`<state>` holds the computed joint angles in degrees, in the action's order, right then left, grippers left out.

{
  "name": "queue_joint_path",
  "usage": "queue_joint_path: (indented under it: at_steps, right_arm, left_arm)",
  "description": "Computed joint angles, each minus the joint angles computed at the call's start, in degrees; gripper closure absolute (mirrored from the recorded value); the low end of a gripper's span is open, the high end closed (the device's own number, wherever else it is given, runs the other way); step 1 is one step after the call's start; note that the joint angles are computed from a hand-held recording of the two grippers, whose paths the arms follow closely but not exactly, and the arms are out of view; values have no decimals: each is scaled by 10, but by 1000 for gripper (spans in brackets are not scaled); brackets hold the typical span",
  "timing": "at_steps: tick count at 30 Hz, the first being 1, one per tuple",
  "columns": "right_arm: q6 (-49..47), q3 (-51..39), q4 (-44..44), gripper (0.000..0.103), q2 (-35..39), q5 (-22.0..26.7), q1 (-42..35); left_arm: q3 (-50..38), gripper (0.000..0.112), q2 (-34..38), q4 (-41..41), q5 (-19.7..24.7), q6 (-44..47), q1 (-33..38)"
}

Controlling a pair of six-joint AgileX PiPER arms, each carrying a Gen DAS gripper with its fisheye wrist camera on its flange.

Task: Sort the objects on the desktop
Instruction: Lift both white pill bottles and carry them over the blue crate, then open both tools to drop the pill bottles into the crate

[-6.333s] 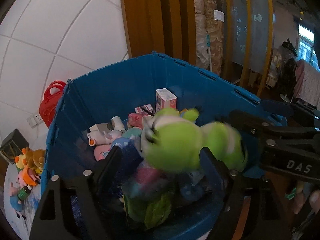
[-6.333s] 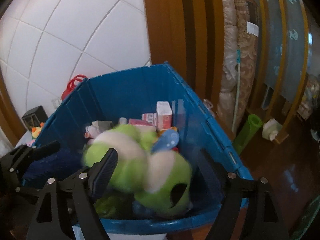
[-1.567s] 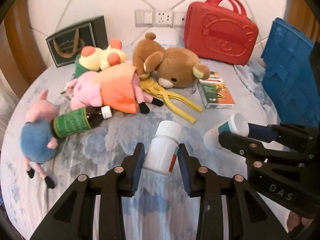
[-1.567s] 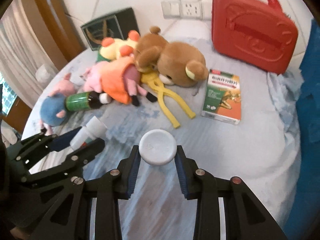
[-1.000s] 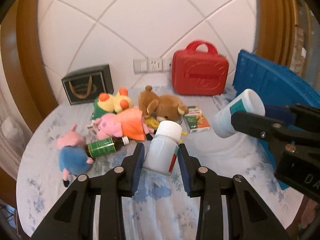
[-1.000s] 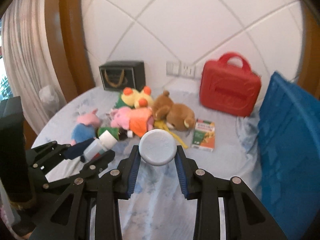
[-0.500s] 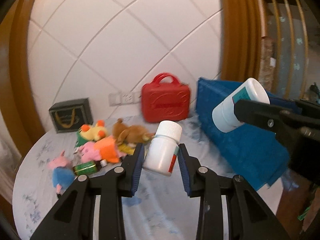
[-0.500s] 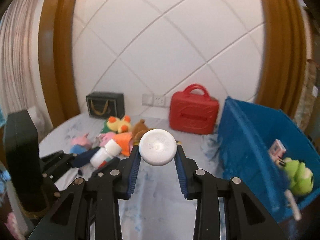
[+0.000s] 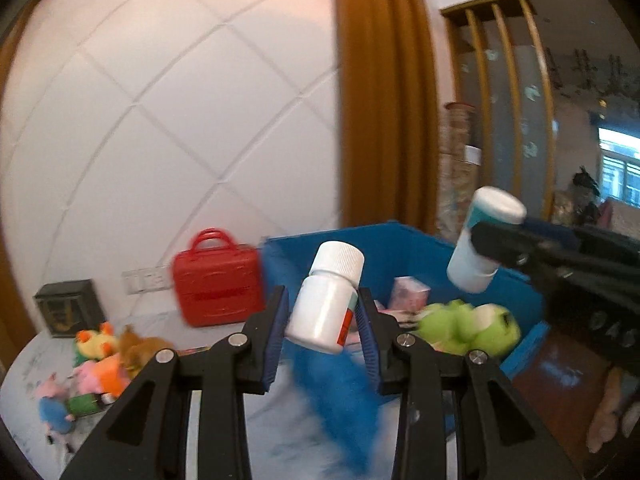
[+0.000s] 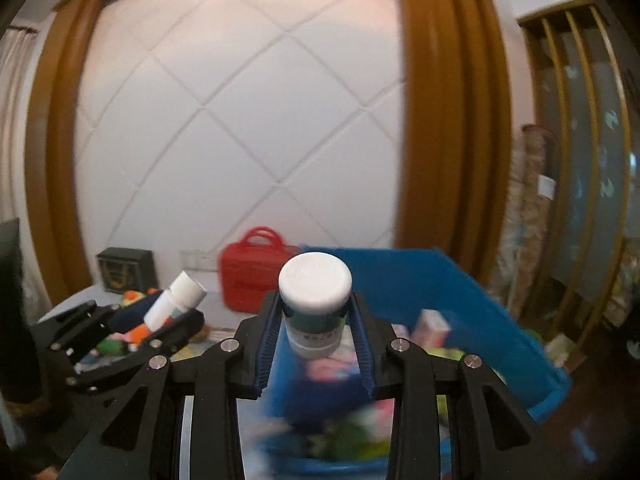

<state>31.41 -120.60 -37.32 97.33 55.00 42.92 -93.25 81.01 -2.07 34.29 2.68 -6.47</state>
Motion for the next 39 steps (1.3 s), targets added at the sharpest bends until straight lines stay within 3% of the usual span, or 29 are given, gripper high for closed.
queue_joint_path:
  at_steps: [3, 8, 13, 17, 28, 30, 31, 32, 34, 35, 36, 38, 39]
  right_arm:
    - [-76, 76, 99, 69, -44, -56, -112]
    - [-267, 112, 311, 69, -41, -80, -277]
    - [-386, 141, 437, 69, -16, -83, -361]
    - [-449, 137, 502, 69, 8, -74, -401]
    - [-506, 125, 545, 69, 41, -58, -419]
    - [-509, 115, 547, 69, 47, -53, -423]
    - [-508, 116, 545, 68, 47, -53, -423]
    - [-503, 114, 542, 65, 47, -55, -422]
    - [-496, 125, 536, 45, 37, -66, -420]
    - [-496, 130, 537, 28, 33, -71, -421]
    - [-491, 136, 533, 17, 27, -78, -422]
    - [-486, 149, 530, 2, 15, -91, -426]
    - [-490, 154, 538, 0, 9, -93, -430]
  left_arm:
    - [-56, 79, 62, 162, 26, -157, -99]
    - [-206, 79, 208, 278, 144, -270, -201]
    - [-355, 79, 322, 280, 245, -274, -233]
    - [-405, 79, 361, 299, 285, -282, -250]
    - [-436, 78, 387, 300, 313, -300, -234]
    - [-452, 73, 394, 300, 328, -302, -232]
    - [-458, 61, 397, 299, 332, -302, -231]
    - [-455, 48, 395, 301, 332, -309, -231]
    - [-437, 38, 383, 299, 318, -316, -230]
    - [-430, 35, 378, 310, 317, -322, -234]
    - [-424, 34, 374, 317, 315, -326, -236]
    - [-391, 32, 351, 316, 297, -336, -235]
    - [-372, 31, 339, 313, 285, -341, -234]
